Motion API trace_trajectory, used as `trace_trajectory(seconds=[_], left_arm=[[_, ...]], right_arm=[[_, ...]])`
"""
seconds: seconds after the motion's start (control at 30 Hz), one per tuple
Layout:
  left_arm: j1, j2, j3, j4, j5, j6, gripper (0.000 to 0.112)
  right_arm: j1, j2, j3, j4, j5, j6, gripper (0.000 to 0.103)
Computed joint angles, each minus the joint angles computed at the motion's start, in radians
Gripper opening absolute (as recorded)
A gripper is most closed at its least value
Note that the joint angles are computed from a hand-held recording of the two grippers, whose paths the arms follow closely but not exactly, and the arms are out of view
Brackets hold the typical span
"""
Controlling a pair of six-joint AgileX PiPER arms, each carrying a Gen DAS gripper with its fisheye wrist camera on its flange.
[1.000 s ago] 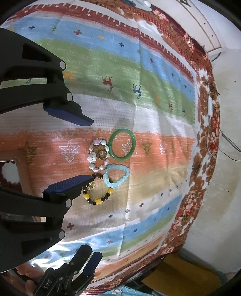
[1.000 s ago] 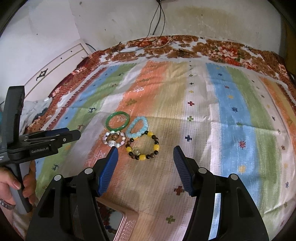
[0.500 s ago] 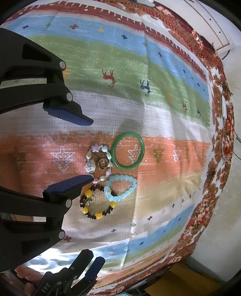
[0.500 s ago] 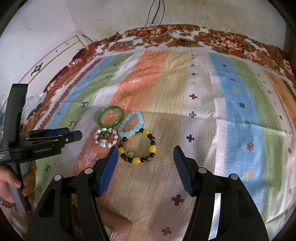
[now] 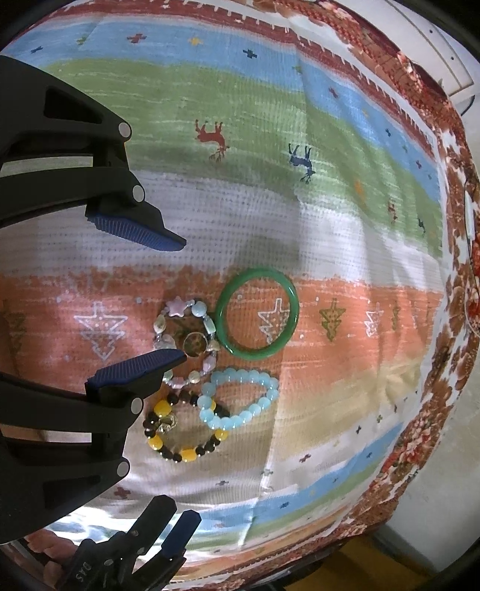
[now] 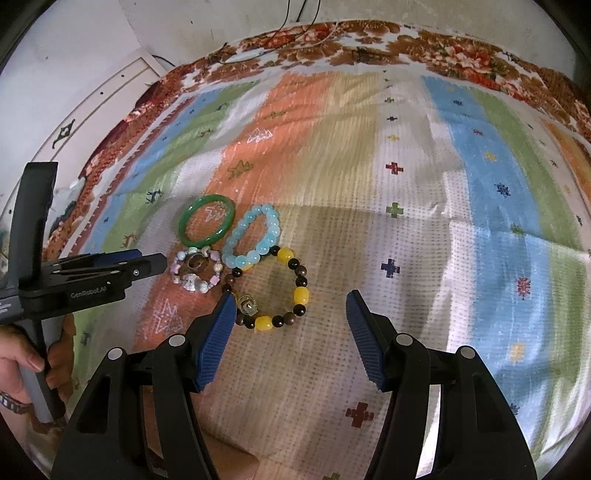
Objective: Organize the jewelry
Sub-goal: 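Grasp the yellow-and-black bracelet with the right tool while the left tool grasps the white charm bracelet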
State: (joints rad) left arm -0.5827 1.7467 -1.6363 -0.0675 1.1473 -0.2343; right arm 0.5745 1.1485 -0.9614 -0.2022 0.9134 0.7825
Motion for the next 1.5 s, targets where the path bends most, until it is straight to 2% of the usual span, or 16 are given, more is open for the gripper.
trace_trajectory(seconds=[0.27,0.8,0.9,1.07,1.17,1.23,1.27,1.5], left_arm=[[-0.006,0.059,-0.038,0.024,0.023,0.019,0.055],[-0.011,0.101,-0.064,0.055,0.029,0.031,0.055],[-0.022,0.102,-0.058,0.086,0.031,0.017,0.048],[-0.037,0.107,-0.067,0.113,0.045,0.029,0.039],[-0.042,0.101,-0.056,0.108,0.035,0.047,0.029],[-0.042,0.098,-0.051,0.096,0.032,0.060,0.013],[-0.043,0.097,-0.049,0.095,0.031,0.063,0.013],[-0.019,0.085,-0.052,0.049,0.034,0.095,0.013]], right_arm=[[-0.074,0.063,0.001,0.084,-0.019,-0.084,0.062],[-0.120,0.156,-0.002,0.157,-0.045,-0.152,0.062],[-0.123,0.157,0.002,0.158,-0.050,-0.151,0.061],[-0.092,0.171,-0.006,0.083,-0.025,-0.074,0.044],[-0.074,0.174,-0.008,0.047,-0.005,-0.051,0.033],[-0.090,0.169,-0.002,0.068,-0.006,-0.074,0.018],[-0.096,0.166,0.001,0.080,-0.008,-0.086,0.015],[-0.088,0.139,0.015,0.099,-0.018,-0.109,0.011]])
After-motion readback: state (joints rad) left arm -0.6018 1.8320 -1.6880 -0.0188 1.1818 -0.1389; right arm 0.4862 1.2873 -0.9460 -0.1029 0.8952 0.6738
